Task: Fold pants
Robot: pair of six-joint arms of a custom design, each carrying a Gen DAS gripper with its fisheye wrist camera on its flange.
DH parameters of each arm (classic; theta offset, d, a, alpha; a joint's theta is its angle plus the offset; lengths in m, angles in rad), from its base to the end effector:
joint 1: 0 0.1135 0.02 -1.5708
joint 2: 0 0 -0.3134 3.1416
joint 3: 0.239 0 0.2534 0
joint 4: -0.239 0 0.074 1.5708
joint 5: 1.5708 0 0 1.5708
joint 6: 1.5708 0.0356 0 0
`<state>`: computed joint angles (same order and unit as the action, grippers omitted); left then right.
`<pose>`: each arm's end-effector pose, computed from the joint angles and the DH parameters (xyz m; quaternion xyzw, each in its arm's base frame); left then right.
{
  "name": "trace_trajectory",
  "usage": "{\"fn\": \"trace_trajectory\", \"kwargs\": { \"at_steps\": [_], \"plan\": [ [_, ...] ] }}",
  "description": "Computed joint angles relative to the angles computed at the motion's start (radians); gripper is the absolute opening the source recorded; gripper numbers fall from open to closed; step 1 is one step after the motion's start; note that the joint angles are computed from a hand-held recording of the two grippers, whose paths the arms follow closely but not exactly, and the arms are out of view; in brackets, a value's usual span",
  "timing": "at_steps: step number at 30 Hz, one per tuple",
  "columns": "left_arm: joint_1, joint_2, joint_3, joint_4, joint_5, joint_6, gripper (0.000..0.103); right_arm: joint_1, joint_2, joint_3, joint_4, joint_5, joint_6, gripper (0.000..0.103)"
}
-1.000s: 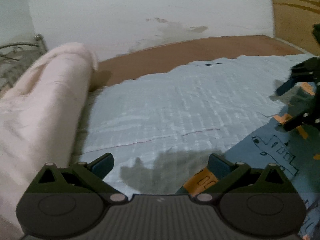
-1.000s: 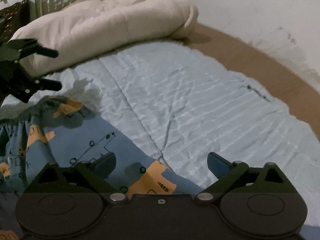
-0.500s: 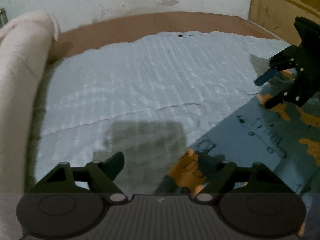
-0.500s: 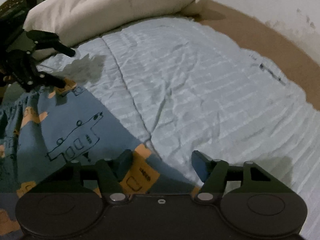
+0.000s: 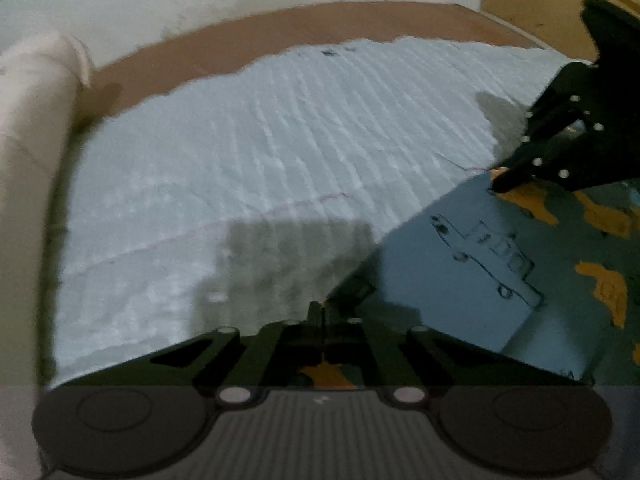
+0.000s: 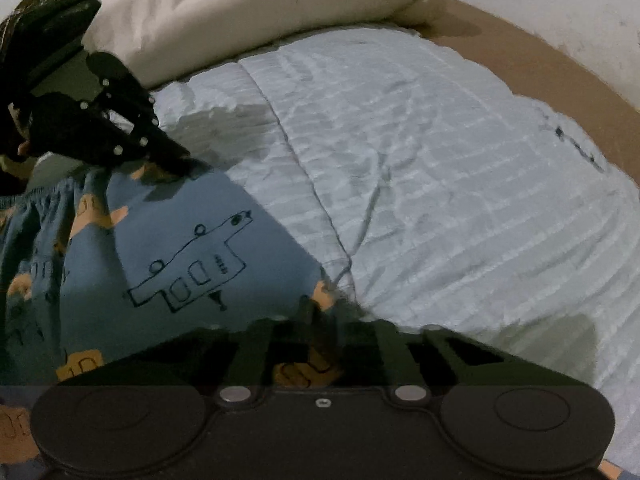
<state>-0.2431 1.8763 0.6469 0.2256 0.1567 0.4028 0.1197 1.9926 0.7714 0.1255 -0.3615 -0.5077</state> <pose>0.3013 -0.0805 0.1084 0.3245 0.9007 -0.0527 0.2840 0.3342 0.0529 0.0933 -0.3353 0.8964 0.1268 0.2608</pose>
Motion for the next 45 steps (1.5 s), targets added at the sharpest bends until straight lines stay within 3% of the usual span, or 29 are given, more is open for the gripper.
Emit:
{"fn": "trace_trajectory", "kwargs": {
  "at_steps": [6, 11, 21, 27, 37, 40, 42, 45],
  "plan": [
    [-0.018, -0.091, -0.034, 0.104, -0.141, -0.081, 0.000, 0.079, -0.095, -0.090, 0.208, 0.146, 0.051, 0.001],
    [0.025, -0.035, 0.026, 0.132, -0.189, -0.105, 0.000, 0.148, -0.074, -0.056, 0.371, 0.263, 0.086, 0.001],
    [0.068, 0.154, 0.087, 0.181, -0.155, -0.115, 0.000, 0.202, 0.202, 0.171, 0.326, 0.354, 0.168, 0.001],
    [0.101, 0.146, 0.110, 0.129, -0.098, -0.124, 0.000, 0.178, 0.197, 0.161, 0.332, 0.305, 0.190, 0.006],
    [0.084, 0.152, 0.113, 0.125, -0.117, -0.119, 0.001, 0.180, 0.189, 0.143, 0.348, 0.305, 0.201, 0.009],
    [0.096, 0.153, 0.120, 0.110, -0.098, -0.088, 0.010, 0.170, 0.182, 0.143, 0.340, 0.281, 0.189, 0.022],
    [0.110, 0.159, 0.130, 0.096, -0.081, -0.076, 0.029, 0.153, 0.180, 0.152, 0.329, 0.245, 0.185, 0.037],
    [0.131, 0.171, 0.151, 0.075, -0.062, -0.079, 0.039, 0.119, 0.184, 0.184, 0.284, 0.165, 0.228, 0.053]
  ]
}}
